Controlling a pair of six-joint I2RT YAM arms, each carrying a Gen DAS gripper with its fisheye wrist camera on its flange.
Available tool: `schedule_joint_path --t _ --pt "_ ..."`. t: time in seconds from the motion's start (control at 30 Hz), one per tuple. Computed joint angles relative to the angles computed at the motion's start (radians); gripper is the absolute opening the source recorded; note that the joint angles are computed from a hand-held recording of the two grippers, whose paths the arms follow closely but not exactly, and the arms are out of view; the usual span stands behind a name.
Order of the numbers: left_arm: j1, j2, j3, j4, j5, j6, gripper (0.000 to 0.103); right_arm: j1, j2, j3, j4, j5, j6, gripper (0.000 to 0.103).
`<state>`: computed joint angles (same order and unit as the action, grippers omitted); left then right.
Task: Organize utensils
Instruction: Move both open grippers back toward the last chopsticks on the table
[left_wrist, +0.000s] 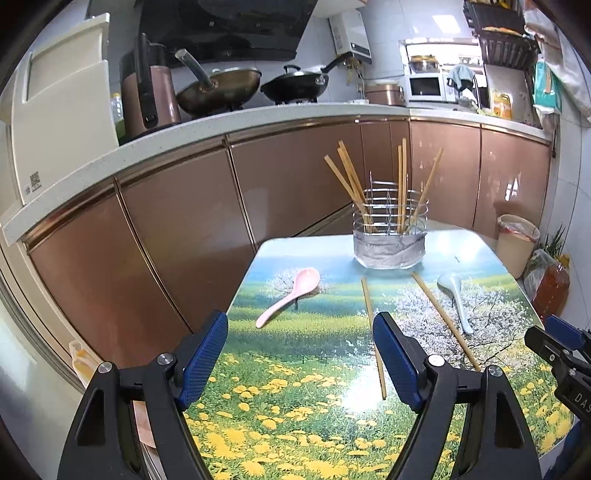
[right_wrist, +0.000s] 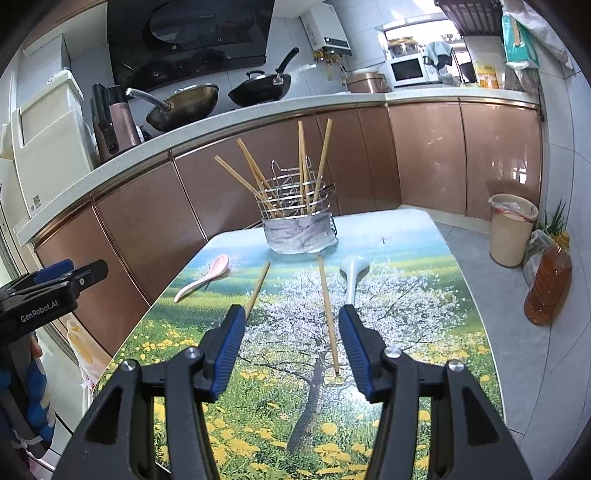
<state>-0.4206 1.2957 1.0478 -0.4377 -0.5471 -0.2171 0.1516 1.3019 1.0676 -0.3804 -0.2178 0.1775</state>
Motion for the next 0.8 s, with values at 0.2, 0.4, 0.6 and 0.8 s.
schedule_joint_path --t 0.2,0.4,0.6,0.8 --pt "0.062 0.091 0.085 -0.042 0.078 -0.041 0.08 -0.06 0.042 0.037 -0.019 -0.058 -0.036 0.051" --pt "0.119 0.179 0.172 -0.092 0.187 -0.068 0.08 -0.124 0.086 0.095 -0.066 -0.109 -0.078 0.051" --pt "0.154 0.33 0.306 -0.15 0.339 -0.066 0.076 -0.152 0.117 0.161 -0.137 -0.142 -0.148 0.051" --pt "0.184 0.518 0.473 -0.229 0.466 -0.037 0.07 -0.162 0.195 0.259 -0.217 -0.147 -0.202 0.05"
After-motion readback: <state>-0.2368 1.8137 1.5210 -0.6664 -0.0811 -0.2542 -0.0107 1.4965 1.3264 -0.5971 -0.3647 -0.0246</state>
